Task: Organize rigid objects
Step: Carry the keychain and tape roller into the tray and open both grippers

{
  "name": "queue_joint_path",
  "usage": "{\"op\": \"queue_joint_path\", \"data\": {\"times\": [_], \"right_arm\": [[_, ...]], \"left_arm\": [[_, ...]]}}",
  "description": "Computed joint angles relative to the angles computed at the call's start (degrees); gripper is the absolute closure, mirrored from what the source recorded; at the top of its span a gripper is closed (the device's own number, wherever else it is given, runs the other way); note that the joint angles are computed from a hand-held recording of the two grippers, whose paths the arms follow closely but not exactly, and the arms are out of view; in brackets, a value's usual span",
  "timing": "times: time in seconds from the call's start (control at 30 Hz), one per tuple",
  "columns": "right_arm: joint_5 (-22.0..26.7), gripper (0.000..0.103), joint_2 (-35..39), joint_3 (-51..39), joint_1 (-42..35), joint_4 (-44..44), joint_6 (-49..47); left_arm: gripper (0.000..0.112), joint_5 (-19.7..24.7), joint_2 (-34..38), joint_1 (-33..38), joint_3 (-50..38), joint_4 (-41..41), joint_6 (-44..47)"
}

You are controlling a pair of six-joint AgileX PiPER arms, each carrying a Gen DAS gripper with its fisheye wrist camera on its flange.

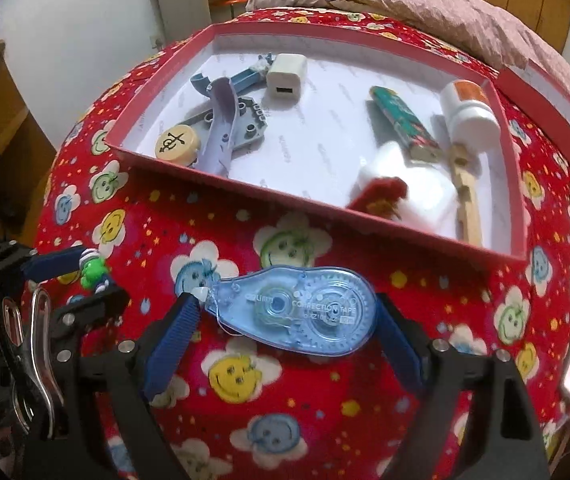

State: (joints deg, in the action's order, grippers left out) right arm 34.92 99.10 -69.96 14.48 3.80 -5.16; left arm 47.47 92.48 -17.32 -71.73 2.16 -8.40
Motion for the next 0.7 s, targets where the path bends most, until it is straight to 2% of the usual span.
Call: {"op": "queue_joint_path", "data": {"times": [0.17,0.37,0.57,0.7], "right_arm": [[2.3,0.015,-2.7,0.8,-3.4,5.5,-5.4],[3.5,0.015,-4.6,-0.7,-5.6,3.9,-5.2],[6.7,0.015,-3.0,-6.9,-7.0,3.7,-5.1],[9.0,0.015,-0.4,-12.9,-7.4,3.6,-4.7]], "left_arm": [[0.061,0.6,-0.2,-1.1,-1.8,1.7,-0.5],[0.061,2.8,1.2,-1.4,-7.3,2.2,0.4],[0.061,5.4,4.5,-2.2,-15.1,3.8,0.8],[0.061,8.3,8.2,-1.1,-21.7,1.1,2.7]]}}
